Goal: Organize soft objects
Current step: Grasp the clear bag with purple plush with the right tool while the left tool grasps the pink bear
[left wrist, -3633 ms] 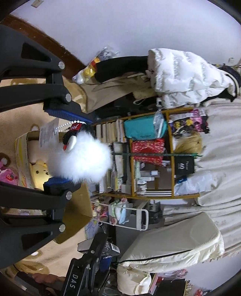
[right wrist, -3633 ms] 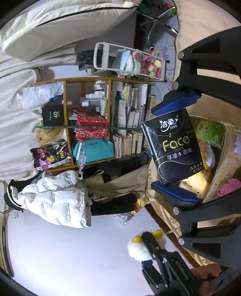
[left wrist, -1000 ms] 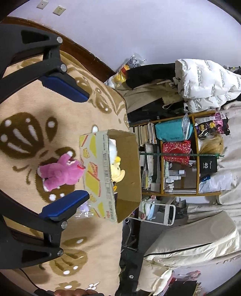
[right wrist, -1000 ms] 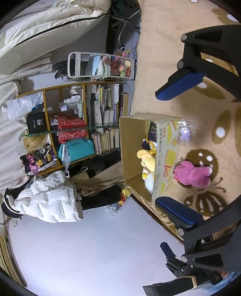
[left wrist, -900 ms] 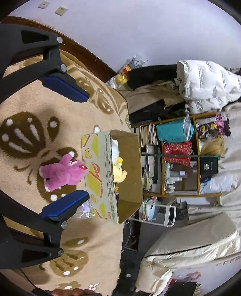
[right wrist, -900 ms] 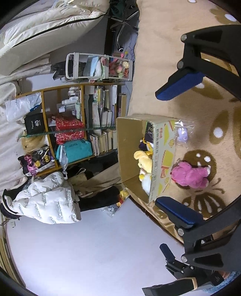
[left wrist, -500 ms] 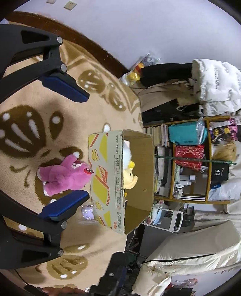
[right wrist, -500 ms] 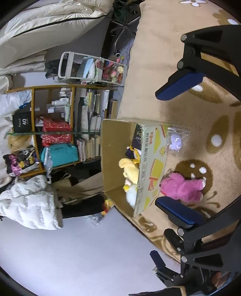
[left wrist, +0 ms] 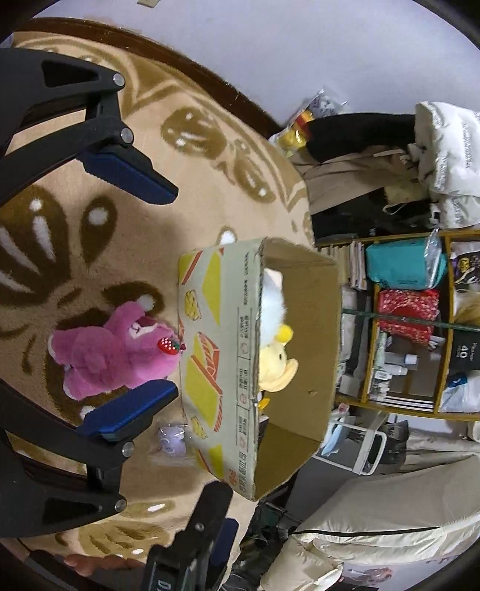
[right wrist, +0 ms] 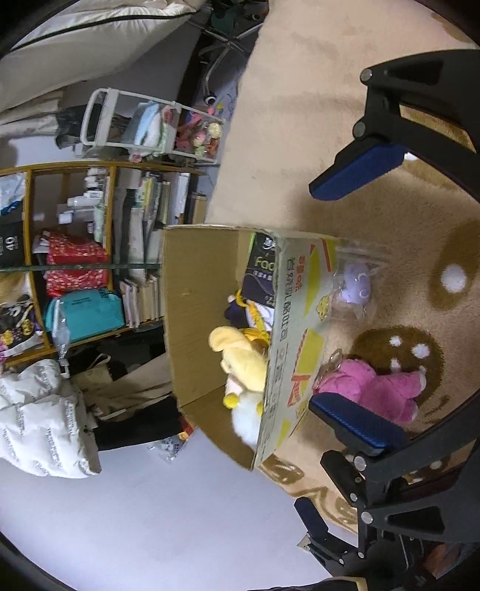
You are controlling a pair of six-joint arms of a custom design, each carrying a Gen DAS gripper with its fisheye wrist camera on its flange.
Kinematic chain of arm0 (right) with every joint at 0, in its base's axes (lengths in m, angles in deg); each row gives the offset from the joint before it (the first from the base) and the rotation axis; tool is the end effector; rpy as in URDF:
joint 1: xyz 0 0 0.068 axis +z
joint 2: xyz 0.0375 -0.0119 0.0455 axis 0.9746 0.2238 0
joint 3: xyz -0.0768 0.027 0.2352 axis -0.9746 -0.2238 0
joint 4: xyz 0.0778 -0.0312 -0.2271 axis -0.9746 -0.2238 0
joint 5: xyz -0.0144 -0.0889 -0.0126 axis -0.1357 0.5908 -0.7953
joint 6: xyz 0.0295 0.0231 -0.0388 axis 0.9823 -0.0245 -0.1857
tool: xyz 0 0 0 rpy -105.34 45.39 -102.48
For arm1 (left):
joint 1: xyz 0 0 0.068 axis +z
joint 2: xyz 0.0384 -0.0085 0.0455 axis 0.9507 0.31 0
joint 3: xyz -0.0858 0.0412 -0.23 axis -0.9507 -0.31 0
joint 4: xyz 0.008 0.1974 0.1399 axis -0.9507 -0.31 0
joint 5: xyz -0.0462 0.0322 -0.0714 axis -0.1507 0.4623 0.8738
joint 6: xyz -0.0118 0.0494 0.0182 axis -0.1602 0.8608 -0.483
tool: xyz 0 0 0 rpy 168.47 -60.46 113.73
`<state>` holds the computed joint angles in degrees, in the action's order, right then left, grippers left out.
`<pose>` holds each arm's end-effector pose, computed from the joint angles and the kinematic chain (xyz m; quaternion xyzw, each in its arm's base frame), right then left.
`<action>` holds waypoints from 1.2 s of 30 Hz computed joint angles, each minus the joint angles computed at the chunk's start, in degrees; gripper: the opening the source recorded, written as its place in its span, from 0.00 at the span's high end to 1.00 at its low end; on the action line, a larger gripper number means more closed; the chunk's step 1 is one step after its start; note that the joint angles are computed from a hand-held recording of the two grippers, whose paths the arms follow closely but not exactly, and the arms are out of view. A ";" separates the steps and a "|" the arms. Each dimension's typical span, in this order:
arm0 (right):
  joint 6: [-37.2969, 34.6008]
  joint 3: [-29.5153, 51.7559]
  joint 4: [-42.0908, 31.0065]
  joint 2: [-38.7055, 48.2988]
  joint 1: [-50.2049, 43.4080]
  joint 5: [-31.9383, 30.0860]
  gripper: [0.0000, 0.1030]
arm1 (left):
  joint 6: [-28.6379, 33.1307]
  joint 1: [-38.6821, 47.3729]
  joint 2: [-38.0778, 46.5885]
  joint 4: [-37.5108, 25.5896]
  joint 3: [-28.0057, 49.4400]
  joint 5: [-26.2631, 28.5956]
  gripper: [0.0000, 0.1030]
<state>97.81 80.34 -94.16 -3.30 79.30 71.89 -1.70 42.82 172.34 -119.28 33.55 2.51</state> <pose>0.2674 0.0106 0.2870 0.1294 0.9240 0.0662 0.3536 0.3139 -0.1720 0.2844 0.1873 0.9172 -0.0694 0.3449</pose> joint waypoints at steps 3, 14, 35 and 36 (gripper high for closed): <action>0.15 -0.57 1.07 2.79 -0.98 -1.64 0.00 | 0.22 -0.21 2.08 -0.09 0.61 0.57 0.08; 0.70 -1.23 3.11 9.63 -2.70 -3.79 0.00 | -0.53 -0.12 8.15 -1.88 3.01 2.76 0.08; 1.71 -0.79 4.12 17.62 -2.42 -6.43 0.09 | -1.78 -2.71 15.22 -4.96 5.49 4.25 0.08; 1.78 -0.70 4.09 17.75 -2.26 -6.21 0.09 | -1.56 -2.84 15.39 -5.10 5.64 3.95 0.08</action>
